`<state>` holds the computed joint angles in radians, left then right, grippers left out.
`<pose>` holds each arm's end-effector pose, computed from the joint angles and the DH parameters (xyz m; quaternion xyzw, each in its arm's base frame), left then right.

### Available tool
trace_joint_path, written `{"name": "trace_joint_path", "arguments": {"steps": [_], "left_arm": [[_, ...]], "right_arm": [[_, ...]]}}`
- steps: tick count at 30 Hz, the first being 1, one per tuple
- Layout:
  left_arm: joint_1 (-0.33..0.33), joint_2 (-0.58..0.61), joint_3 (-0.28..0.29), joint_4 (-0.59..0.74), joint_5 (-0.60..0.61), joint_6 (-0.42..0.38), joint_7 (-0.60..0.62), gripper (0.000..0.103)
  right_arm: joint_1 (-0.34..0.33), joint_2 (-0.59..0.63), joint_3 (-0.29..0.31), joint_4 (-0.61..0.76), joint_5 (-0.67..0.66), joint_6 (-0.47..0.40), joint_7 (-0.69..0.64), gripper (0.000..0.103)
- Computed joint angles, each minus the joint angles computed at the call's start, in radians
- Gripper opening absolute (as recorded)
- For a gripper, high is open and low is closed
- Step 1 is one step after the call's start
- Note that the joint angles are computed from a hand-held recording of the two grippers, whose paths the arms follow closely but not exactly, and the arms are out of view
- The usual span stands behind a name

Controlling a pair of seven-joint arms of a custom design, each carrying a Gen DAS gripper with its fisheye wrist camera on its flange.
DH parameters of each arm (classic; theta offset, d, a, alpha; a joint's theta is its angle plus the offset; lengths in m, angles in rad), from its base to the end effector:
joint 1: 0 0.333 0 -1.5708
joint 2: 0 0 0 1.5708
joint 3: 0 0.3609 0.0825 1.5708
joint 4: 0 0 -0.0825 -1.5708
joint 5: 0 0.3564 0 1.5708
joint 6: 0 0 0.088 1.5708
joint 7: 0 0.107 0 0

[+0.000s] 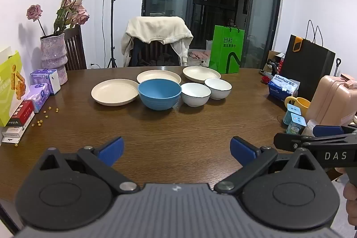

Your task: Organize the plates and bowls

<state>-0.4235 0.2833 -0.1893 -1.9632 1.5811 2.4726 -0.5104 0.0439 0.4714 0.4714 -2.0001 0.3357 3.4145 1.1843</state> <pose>0.5086 -0.3501 0.4143 -0.6872 0.5340 -0.3359 0.3603 0.6074 0.2468 0.4133 -0.7317 0.4977 -0.2103 0.4154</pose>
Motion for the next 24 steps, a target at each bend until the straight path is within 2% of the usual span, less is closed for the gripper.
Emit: {"name": "trace_joint_path", "arguments": {"steps": [24], "left_arm": [[-0.002,0.002,0.002,0.002,-0.006,-0.002,0.009,0.103]], "right_arm": [[-0.001,0.000,0.000,0.000,-0.005,0.000,0.004,0.103]]}}
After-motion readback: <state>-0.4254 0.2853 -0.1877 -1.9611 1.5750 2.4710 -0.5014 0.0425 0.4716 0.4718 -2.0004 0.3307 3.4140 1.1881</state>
